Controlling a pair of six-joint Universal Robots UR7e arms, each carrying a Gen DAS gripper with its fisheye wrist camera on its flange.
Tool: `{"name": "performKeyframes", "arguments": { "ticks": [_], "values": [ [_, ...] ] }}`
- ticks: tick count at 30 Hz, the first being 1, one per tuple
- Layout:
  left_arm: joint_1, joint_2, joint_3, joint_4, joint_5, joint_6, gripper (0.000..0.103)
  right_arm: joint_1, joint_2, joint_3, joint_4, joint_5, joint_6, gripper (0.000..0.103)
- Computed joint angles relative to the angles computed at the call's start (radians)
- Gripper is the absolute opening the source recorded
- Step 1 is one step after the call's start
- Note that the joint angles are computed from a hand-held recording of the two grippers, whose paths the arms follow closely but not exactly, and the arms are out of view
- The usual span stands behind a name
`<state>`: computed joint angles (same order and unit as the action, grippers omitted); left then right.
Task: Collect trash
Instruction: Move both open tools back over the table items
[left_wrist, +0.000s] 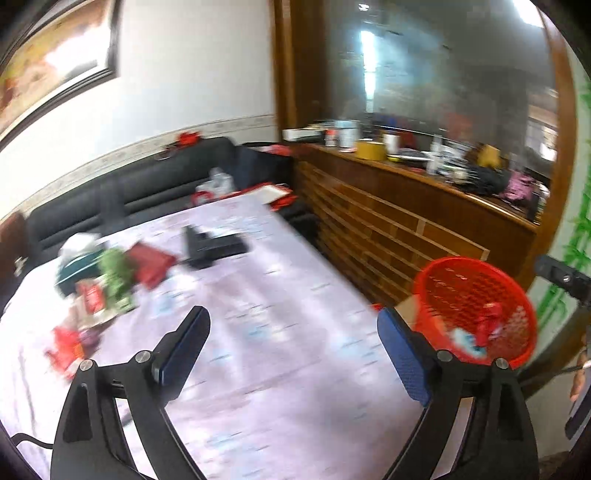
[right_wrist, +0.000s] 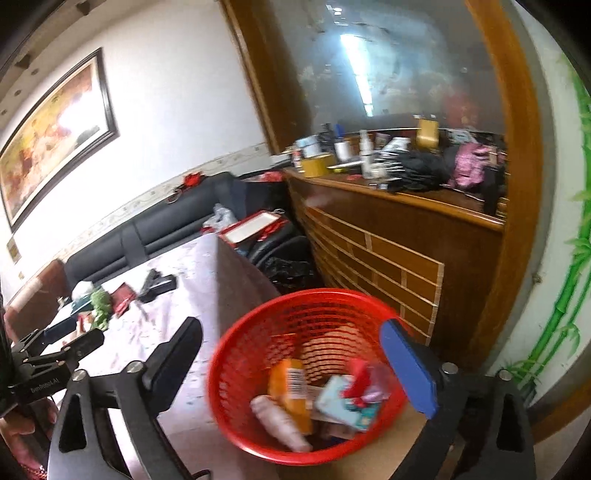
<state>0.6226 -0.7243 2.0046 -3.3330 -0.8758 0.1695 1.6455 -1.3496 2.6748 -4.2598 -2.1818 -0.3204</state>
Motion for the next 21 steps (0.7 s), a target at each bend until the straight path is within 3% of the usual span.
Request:
{"name": "performKeyframes", "arguments": {
  "ticks": [11,21],
  "values": [
    [0.146,-0.164,0.115,-0.015,0.139,-0.093,0.091,0.123,0.19,-0.148,0.114,0.011,-0.036,0.103],
    [0.303,-0.274,0.1,0.033,0.227,-0.162,0.091,0.191,0.389,-0.365,0.304,0.027,-0.107,0.102]
  ]
}}
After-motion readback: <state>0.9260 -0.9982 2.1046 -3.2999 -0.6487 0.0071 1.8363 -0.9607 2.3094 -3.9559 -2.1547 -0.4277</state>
